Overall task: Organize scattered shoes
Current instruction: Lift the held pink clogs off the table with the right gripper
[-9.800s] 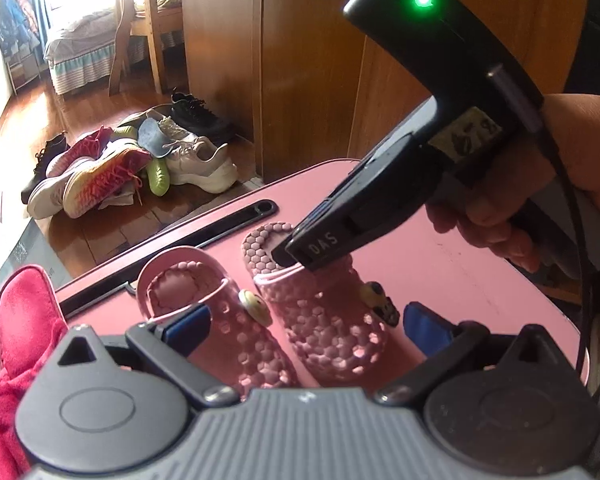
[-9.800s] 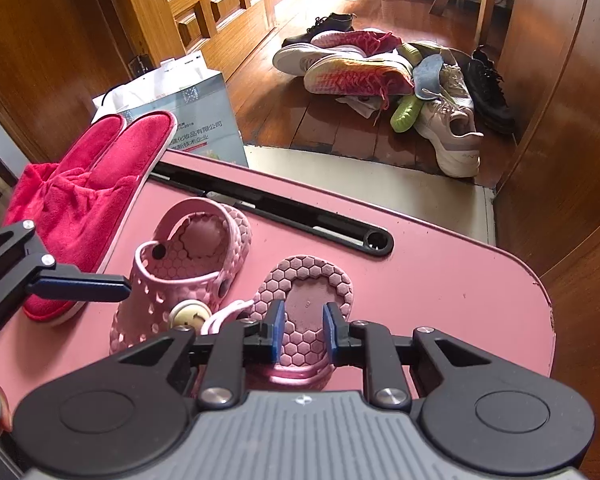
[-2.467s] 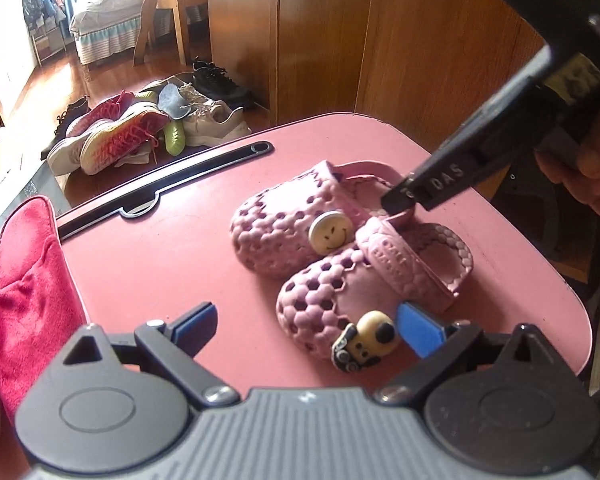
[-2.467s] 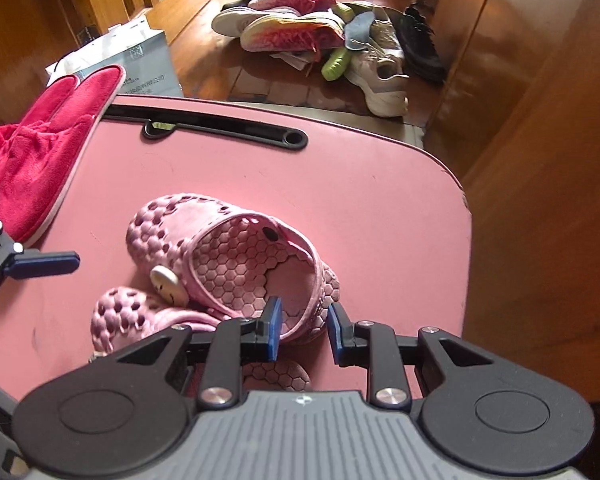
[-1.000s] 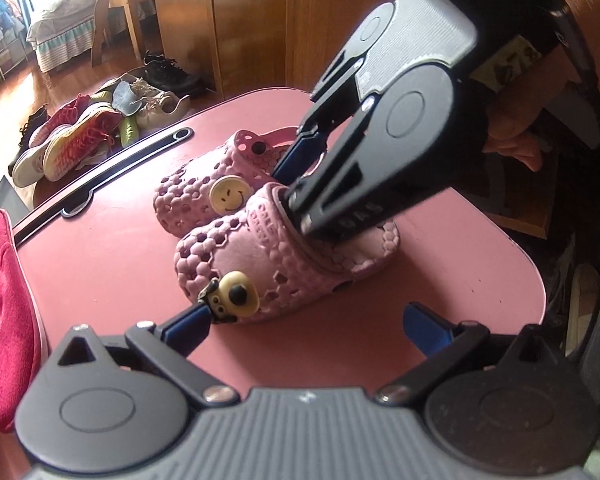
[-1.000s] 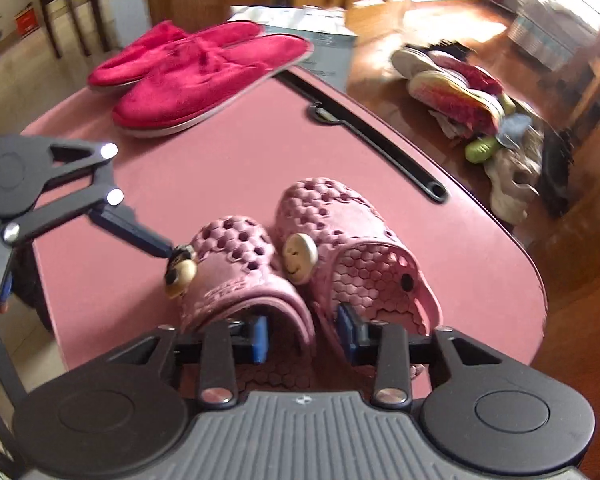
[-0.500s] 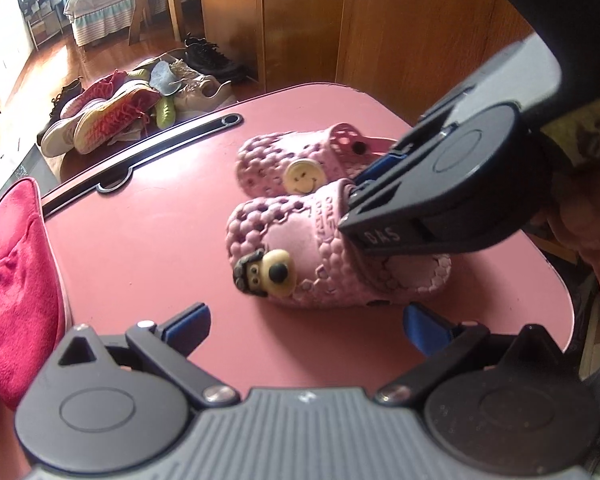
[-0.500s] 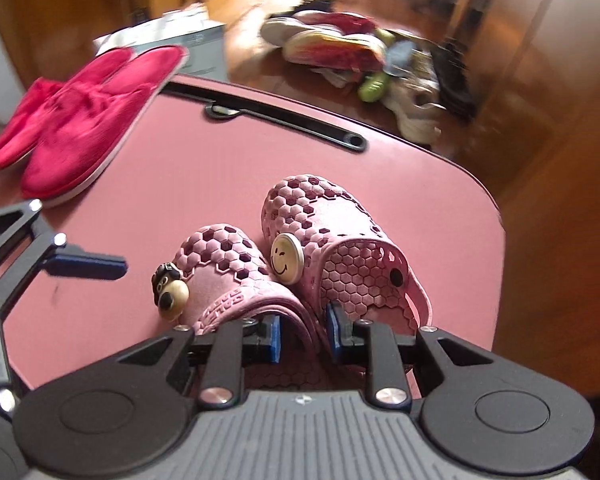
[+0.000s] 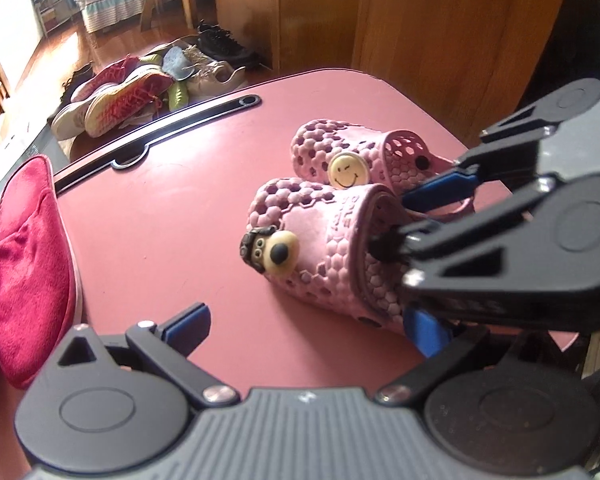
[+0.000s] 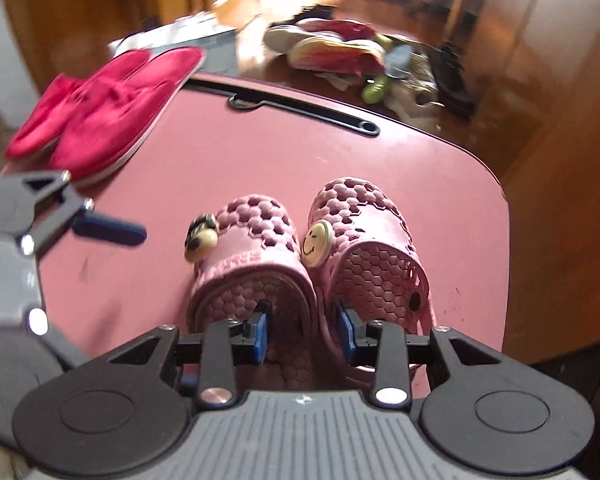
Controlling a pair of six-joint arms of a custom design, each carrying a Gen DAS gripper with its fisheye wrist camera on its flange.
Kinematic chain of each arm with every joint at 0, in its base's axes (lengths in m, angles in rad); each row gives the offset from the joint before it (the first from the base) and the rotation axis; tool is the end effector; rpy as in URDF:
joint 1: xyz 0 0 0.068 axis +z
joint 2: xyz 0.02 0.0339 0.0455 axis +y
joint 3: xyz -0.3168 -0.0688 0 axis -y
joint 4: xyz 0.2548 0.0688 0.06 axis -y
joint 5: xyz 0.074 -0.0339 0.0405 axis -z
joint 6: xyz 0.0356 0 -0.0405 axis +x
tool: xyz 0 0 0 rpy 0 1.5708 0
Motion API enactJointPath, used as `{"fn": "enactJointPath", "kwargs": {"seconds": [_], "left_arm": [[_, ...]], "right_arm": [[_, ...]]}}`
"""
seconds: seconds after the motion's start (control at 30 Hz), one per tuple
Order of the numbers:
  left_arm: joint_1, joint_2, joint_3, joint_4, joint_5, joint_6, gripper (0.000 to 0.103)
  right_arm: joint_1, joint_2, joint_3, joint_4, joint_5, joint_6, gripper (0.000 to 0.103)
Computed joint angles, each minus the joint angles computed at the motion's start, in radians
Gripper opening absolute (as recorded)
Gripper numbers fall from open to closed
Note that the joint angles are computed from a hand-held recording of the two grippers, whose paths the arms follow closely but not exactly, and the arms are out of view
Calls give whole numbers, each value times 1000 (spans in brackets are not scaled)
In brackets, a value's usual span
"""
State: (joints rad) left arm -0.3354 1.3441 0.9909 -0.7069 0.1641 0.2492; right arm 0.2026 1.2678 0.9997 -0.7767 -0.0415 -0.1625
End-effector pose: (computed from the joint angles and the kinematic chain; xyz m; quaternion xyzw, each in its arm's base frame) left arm 0.2454 -0.0917 0.2952 0.2977 0.9175 -0.0901 0.2481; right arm 0.2368 0.0502 0.3115 -0.1806 0.9484 0.0252 0.2595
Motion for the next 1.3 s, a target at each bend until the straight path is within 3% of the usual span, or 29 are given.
{"fn": "enactJointPath", "kwargs": {"seconds": [0.23, 0.7, 0.97, 1.13, 1.17, 1.3], "left_arm": [[-13, 1, 2, 21, -39, -26, 103], [-3, 26, 8, 48, -53, -20, 103], [22, 44, 13, 52, -16, -18, 103], [16, 29, 13, 40, -7, 33, 103], [15, 26, 12, 40, -5, 36, 103], [1, 22, -2, 41, 14, 33, 103]], "right_arm": [[-130, -46, -89, 100, -156, -189, 47], [-96, 20, -100, 225, -174, -136, 47], [-109, 43, -94, 241, -200, -108, 47], [-95, 46, -80, 225, -193, -108, 32], [-90, 44, -81, 228, -185, -102, 24], [-74, 35, -83, 226, -151, -49, 22]]}}
